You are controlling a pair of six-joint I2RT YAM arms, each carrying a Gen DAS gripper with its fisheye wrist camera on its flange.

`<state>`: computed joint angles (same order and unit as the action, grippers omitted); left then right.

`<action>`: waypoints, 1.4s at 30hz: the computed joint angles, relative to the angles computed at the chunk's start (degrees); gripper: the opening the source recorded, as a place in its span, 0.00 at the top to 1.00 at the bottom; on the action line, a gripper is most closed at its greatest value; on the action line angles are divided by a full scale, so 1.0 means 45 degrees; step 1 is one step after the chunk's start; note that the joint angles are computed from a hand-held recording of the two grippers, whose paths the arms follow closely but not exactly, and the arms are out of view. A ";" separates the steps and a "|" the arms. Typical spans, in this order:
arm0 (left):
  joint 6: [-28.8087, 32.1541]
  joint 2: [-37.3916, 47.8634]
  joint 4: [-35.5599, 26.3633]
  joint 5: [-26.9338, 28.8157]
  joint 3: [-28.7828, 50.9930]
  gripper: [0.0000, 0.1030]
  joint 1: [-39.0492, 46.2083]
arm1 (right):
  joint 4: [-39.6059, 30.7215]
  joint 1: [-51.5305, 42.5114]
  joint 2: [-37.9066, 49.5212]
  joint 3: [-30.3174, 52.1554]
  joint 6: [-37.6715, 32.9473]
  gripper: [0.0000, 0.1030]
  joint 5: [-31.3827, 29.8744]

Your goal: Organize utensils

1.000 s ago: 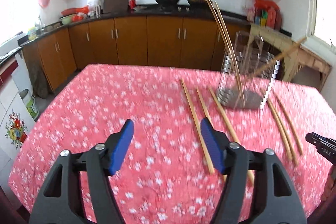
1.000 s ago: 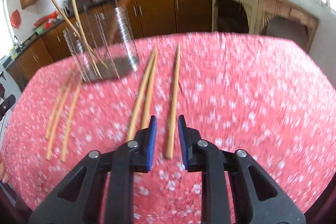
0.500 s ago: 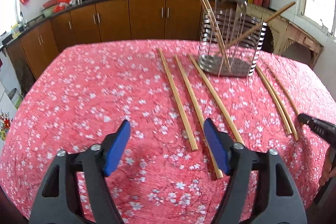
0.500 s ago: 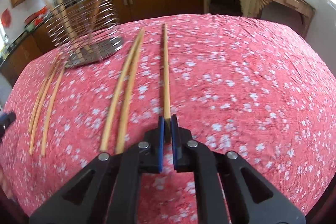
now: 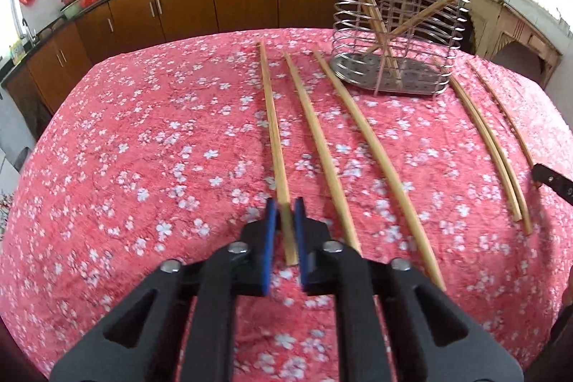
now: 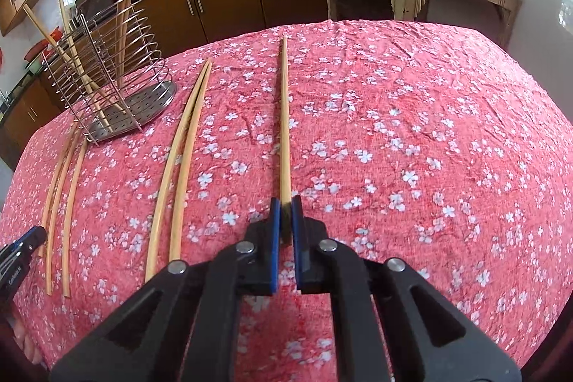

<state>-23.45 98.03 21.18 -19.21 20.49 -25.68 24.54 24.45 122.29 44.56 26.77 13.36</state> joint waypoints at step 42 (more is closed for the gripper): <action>0.2684 -0.0483 0.0855 0.2237 -0.0610 0.62 0.3798 | 0.0907 -0.0622 0.0252 -0.0479 -0.0635 0.91 0.0571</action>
